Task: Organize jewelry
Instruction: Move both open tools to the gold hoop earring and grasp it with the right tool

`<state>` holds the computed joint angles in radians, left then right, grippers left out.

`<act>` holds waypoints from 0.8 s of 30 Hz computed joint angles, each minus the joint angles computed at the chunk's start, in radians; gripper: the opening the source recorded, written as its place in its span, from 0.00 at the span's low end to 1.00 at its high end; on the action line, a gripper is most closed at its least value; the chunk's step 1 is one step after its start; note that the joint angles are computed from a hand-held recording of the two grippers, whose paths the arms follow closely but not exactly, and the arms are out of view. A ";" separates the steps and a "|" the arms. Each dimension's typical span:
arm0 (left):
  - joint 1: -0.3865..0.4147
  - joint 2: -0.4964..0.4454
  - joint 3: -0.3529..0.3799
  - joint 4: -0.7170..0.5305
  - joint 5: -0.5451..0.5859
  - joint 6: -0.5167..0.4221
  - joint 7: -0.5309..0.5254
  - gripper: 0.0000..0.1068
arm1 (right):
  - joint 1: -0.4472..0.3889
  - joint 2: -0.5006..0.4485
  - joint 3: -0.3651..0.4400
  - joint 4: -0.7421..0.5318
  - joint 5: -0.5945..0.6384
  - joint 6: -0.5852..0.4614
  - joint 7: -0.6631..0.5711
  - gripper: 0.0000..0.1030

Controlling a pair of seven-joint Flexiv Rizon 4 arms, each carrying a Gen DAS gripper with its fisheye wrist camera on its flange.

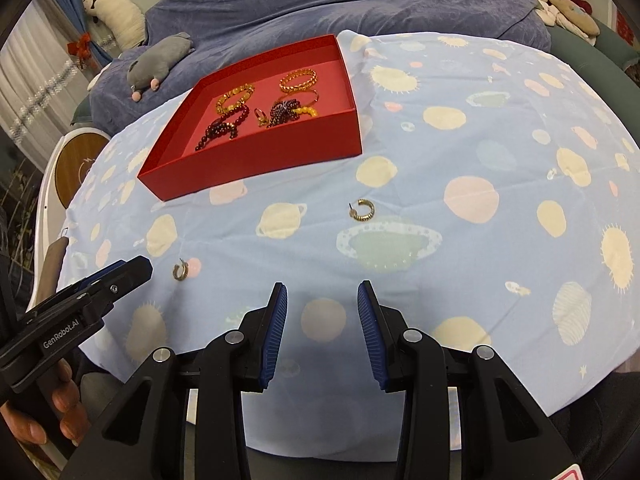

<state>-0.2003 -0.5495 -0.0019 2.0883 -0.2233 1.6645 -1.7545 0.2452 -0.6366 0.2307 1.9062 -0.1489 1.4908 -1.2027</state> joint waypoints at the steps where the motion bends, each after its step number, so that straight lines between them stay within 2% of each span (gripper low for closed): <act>1: -0.011 -0.002 0.011 0.002 0.000 -0.001 -0.004 0.42 | -0.001 0.000 0.001 0.004 0.002 0.000 0.000 0.35; 5: -0.020 -0.014 0.020 -0.004 0.002 -0.020 -0.007 0.42 | -0.006 -0.003 0.007 0.009 0.007 -0.004 -0.002 0.35; 12: -0.089 -0.060 0.099 -0.067 0.019 -0.069 -0.027 0.40 | -0.009 -0.019 0.009 -0.005 0.010 -0.013 -0.005 0.35; 16: -0.083 -0.087 0.094 -0.103 0.034 -0.097 -0.024 0.31 | -0.008 -0.033 0.005 -0.025 0.009 -0.025 -0.003 0.35; 19: -0.113 -0.101 0.130 -0.126 0.056 -0.104 -0.036 0.27 | -0.006 -0.046 0.000 -0.046 0.009 -0.033 -0.003 0.35; 21: -0.086 -0.101 0.101 -0.125 0.059 -0.100 -0.025 0.15 | -0.005 -0.053 -0.004 -0.060 0.007 -0.037 -0.003 0.35; 24: -0.065 -0.097 0.077 -0.116 0.062 -0.087 -0.014 0.15 | -0.006 -0.064 -0.005 -0.080 0.007 -0.043 -0.004 0.35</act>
<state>-0.2648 -0.6467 0.0752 1.9727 -0.1611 1.5777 -1.7681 0.2396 -0.7007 0.2260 1.8265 -0.1419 1.4475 -1.2069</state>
